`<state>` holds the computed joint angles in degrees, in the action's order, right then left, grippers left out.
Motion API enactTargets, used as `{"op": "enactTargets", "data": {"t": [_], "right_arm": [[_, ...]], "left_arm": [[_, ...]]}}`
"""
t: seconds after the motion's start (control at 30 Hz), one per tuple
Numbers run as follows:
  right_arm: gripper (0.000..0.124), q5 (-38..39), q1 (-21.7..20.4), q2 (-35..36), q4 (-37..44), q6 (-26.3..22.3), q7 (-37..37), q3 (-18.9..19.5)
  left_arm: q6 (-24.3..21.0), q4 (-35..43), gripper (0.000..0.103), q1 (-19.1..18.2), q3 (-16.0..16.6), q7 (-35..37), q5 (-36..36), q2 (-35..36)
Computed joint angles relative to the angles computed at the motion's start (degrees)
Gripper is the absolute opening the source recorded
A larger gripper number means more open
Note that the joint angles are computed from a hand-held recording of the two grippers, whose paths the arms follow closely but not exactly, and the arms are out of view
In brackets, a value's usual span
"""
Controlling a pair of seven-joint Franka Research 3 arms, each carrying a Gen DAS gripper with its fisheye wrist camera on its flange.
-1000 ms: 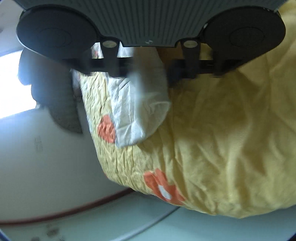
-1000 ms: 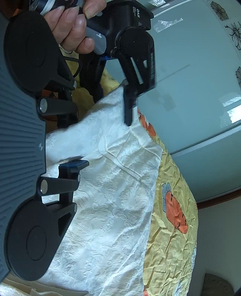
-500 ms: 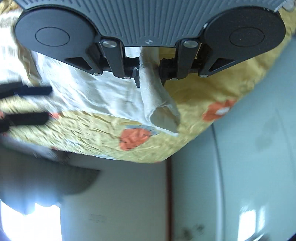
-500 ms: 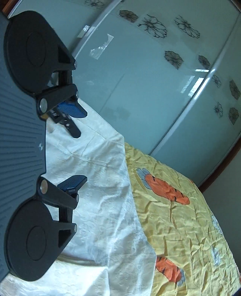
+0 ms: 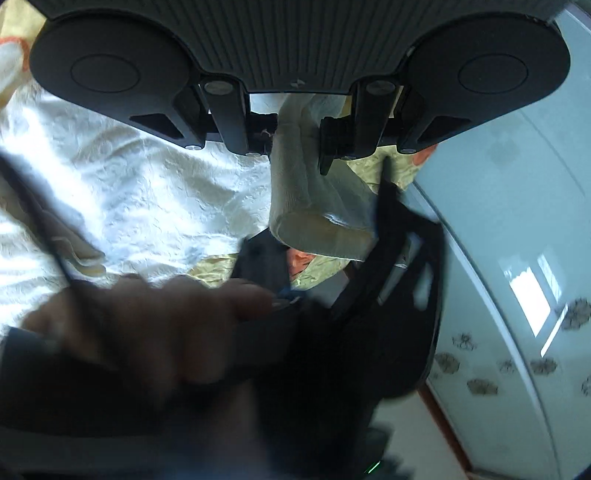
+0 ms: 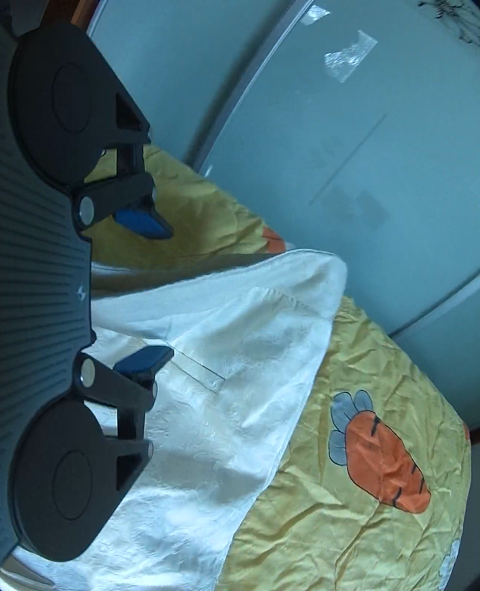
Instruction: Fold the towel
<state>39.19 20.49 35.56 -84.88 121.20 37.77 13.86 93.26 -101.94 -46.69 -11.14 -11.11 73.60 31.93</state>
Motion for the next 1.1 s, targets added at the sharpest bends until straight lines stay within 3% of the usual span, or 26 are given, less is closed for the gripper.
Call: {"op": "enactTargets", "data": {"t": [0.07, 0.1, 0.17, 0.23, 0.43, 0.6, 0.73, 0.8, 0.9, 1.1], "right_arm": [[0.014, -1.2, 0.6, 0.7, 0.8, 0.0, -0.1, -0.2], [0.014, -0.8, 0.1, 1.4, 1.8, -0.9, 0.3, -0.2], [0.013, 1.6, -1.8, 1.9, 2.9, -3.0, 0.2, 0.5], [0.013, 4.6, -4.2, 1.5, 2.9, -5.3, -1.4, 1.2], [0.013, 11.2, -11.6, -4.2, -0.6, -12.1, -8.8, -0.7], [0.014, 10.0, -16.5, -7.3, -1.4, -14.7, -11.1, -6.2], [0.014, 6.5, -19.6, -5.4, -0.2, -14.2, -7.8, -9.8], [0.014, 5.5, -21.1, -2.9, 0.7, -13.0, -5.3, -10.7], [0.014, 6.6, -24.1, 1.6, 2.3, -12.7, -1.9, -10.2], [0.025, 14.5, -30.2, 5.3, 1.3, -14.5, -2.7, -6.8]], "left_arm": [[1.2, -1.1, 0.02, 0.7, -0.3, -1.1, -1.2, -1.0], [1.6, -2.0, 0.036, 0.8, -0.5, -2.1, -1.2, -1.8], [3.5, -6.0, 0.044, 0.7, -1.3, -6.1, 0.1, -5.1], [3.8, -10.6, 0.063, -0.1, -2.8, -11.5, 1.7, -8.8], [-1.0, -18.0, 0.081, -2.0, -7.9, -25.5, 4.5, -15.9], [6.4, -20.7, 0.085, 1.0, -9.6, -32.5, 8.2, -20.6], [12.7, -18.1, 0.085, 3.0, -9.3, -31.4, 14.2, -18.9], [19.5, -15.0, 0.086, 4.2, -8.8, -28.8, 16.5, -16.3], [27.3, -9.4, 0.085, 5.0, -7.1, -24.9, 17.0, -11.4], [34.0, -2.0, 0.085, 2.7, -3.8, -19.7, 15.5, -4.7]]}}
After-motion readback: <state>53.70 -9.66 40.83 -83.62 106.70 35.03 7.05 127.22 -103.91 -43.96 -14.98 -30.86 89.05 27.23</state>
